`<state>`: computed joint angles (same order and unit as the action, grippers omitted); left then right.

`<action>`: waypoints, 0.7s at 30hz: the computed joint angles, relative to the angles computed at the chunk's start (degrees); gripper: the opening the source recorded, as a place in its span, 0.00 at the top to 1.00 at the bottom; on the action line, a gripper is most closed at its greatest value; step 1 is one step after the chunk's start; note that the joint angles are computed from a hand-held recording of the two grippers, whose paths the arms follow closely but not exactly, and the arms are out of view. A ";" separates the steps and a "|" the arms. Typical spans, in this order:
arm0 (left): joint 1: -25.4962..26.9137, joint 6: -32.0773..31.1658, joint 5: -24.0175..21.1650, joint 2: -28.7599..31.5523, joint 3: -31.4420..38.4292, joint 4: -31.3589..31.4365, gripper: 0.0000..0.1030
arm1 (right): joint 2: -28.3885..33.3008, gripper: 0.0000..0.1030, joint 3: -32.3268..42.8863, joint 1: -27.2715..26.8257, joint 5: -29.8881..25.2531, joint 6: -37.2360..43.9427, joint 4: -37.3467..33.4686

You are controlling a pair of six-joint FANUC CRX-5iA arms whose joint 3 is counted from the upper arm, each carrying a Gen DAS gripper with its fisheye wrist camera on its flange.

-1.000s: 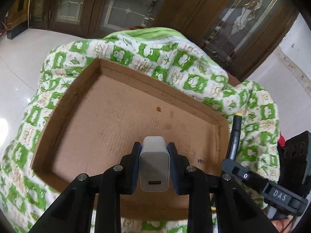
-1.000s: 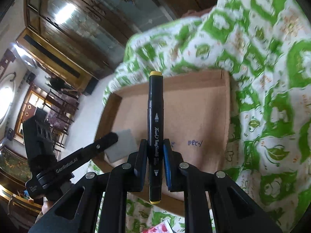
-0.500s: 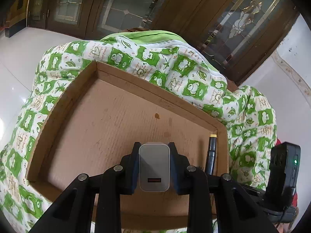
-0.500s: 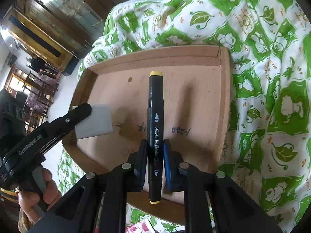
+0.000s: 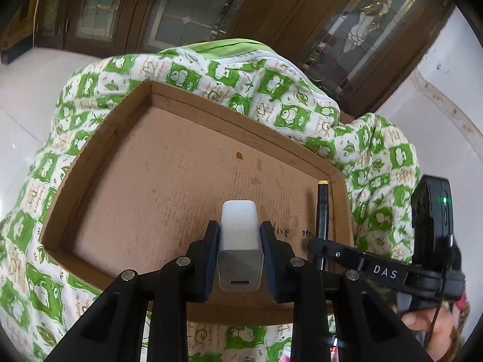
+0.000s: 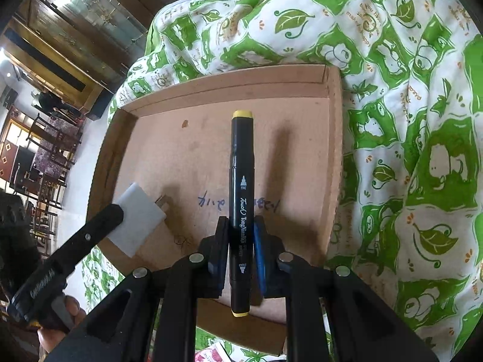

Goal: Organize rigid objects
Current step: 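Open the left gripper to drop the charger in the tray while the right releases the marker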

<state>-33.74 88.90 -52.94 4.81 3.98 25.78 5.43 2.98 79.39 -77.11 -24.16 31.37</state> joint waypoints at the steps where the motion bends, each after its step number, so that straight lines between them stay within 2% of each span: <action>1: -0.43 0.60 0.11 -0.05 0.29 -1.06 0.73 | 0.25 0.85 0.44 -0.10 -0.55 0.31 -0.54; 3: -0.87 1.27 -0.06 0.10 0.73 -1.99 0.73 | 0.39 0.85 0.70 -0.23 -1.02 0.34 -1.23; 7: -3.38 4.07 -1.09 0.52 3.90 -9.07 0.73 | 0.98 0.85 1.65 -0.18 -3.19 0.43 -1.48; 11: -4.58 4.91 -3.23 1.49 5.24 -10.87 0.72 | 1.25 0.85 1.93 0.05 -4.38 -0.08 -1.39; 16: -5.11 5.00 -3.24 0.97 4.10 -11.10 0.70 | 2.14 0.84 3.04 0.31 -6.27 0.79 -1.38; 17: -5.03 4.66 -3.65 0.93 4.13 -10.90 0.70 | 2.24 0.80 3.07 0.43 -6.50 0.57 -0.90; 18: -4.86 4.24 -3.79 0.74 3.93 -10.43 0.70 | 2.41 0.71 3.12 0.50 -6.66 0.38 -0.26; 19: -4.70 4.07 -3.98 0.45 3.79 -10.21 0.69 | 2.47 0.68 2.94 0.79 -6.89 0.08 1.15; 20: -4.56 4.35 -4.34 0.01 3.83 -10.43 0.65 | 2.44 0.63 2.76 0.97 -6.87 0.02 2.16; 21: -4.47 4.69 -4.50 -0.42 3.85 -10.63 0.56 | 2.51 0.59 2.72 1.25 -7.13 -0.08 3.10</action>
<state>-38.20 93.59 -57.44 4.39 7.83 15.15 7.93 5.69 80.64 -84.24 -24.24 34.47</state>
